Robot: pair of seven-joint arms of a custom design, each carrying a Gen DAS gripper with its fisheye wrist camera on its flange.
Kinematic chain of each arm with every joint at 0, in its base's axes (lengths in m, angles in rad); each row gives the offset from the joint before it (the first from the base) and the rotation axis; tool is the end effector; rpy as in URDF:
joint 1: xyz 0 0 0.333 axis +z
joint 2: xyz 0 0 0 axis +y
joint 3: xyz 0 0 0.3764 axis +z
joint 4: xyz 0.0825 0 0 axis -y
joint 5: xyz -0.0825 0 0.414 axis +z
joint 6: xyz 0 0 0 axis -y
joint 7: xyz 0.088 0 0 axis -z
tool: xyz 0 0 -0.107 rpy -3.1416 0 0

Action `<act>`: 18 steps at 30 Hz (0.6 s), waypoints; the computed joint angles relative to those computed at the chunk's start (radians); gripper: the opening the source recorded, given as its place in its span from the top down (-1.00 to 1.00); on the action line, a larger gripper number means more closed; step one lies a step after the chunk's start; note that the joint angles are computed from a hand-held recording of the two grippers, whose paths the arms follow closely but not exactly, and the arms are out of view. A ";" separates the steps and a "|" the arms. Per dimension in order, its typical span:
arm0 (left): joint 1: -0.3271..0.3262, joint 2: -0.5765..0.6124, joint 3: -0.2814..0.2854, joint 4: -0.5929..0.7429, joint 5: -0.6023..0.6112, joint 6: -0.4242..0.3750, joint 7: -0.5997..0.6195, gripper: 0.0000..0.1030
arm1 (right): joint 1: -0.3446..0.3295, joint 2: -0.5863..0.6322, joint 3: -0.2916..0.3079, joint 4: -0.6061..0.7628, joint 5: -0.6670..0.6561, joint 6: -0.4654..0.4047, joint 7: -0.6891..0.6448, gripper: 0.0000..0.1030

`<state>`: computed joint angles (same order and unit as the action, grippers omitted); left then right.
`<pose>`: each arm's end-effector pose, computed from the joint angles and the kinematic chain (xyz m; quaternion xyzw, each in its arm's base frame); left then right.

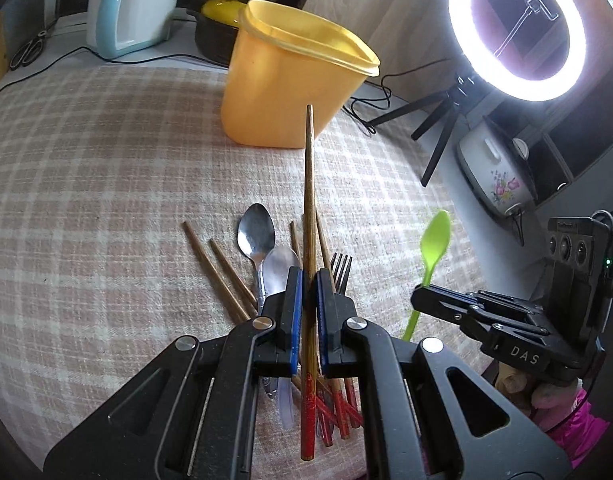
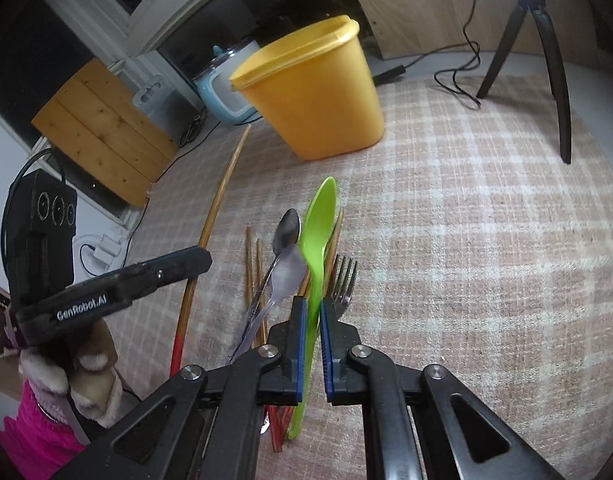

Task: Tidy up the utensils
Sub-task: 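Grasp a red-tipped wooden chopstick with the left tool while the right tool grasps the green plastic spoon, then carry the chopstick with the left tool while the right tool carries the spoon over the yellow bucket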

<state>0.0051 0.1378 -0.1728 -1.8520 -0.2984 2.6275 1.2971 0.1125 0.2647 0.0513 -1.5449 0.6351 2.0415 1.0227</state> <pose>0.6714 -0.0998 0.5680 -0.7667 0.5492 -0.3264 0.0637 0.6985 0.1441 0.5842 -0.8102 0.4920 0.0763 0.3092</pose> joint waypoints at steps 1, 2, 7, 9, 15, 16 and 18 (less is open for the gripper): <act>-0.001 -0.003 0.001 -0.003 0.004 0.002 -0.004 0.92 | -0.002 -0.005 -0.001 -0.004 0.004 0.004 -0.001 0.97; -0.001 -0.005 0.001 -0.005 0.006 0.002 -0.005 0.91 | 0.001 -0.011 -0.003 -0.009 0.000 0.018 0.004 0.98; -0.010 -0.007 0.003 -0.008 0.032 0.011 -0.025 0.91 | -0.005 -0.029 -0.009 -0.016 0.005 0.043 0.004 0.98; -0.009 -0.013 0.000 -0.015 0.021 0.018 -0.020 0.91 | -0.008 -0.032 -0.011 -0.018 0.009 0.046 0.009 0.98; -0.011 -0.025 0.002 -0.018 0.011 0.044 -0.006 0.91 | -0.018 -0.040 -0.010 -0.013 0.041 0.051 0.005 0.98; -0.011 -0.026 0.003 -0.016 0.012 0.048 -0.006 0.91 | -0.019 -0.040 -0.009 -0.009 0.046 0.050 0.003 0.98; -0.009 -0.025 0.005 -0.010 0.012 0.057 -0.002 0.91 | -0.023 -0.038 -0.007 0.000 0.066 0.048 -0.003 0.98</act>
<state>-0.0042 0.1131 -0.1683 -1.8616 -0.2865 2.6845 1.2955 0.0900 0.2267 0.0443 -1.5446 0.7015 2.0892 1.0194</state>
